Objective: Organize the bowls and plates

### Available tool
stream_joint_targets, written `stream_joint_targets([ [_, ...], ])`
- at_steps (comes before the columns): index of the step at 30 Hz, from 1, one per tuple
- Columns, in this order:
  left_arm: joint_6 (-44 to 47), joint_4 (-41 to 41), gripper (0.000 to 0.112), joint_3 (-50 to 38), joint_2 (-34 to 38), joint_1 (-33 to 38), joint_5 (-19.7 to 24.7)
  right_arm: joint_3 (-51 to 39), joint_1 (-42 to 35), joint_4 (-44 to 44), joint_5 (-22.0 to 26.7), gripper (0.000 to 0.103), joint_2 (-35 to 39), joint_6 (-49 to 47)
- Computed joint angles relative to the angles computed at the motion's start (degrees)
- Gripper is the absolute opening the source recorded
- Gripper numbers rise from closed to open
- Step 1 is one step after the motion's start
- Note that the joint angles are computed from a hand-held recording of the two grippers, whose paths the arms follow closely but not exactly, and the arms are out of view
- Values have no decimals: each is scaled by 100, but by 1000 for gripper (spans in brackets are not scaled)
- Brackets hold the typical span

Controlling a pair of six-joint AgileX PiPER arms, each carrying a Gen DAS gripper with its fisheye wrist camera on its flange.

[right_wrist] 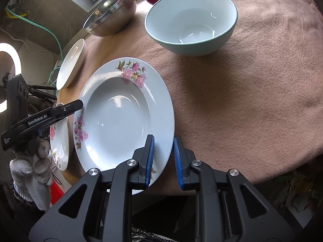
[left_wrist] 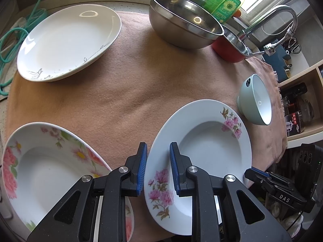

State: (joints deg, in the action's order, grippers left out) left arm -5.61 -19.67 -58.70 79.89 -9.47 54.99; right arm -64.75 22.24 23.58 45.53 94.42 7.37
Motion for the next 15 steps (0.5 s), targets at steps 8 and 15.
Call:
stream_joint_targets([
  [8,-90,38,35,-47,-250,119,-48,-144,70,-480,-68,49,-262,312],
  [15,-179,-23,51,105,-645,335,6,-470,212,-535,5,65,-256,261],
])
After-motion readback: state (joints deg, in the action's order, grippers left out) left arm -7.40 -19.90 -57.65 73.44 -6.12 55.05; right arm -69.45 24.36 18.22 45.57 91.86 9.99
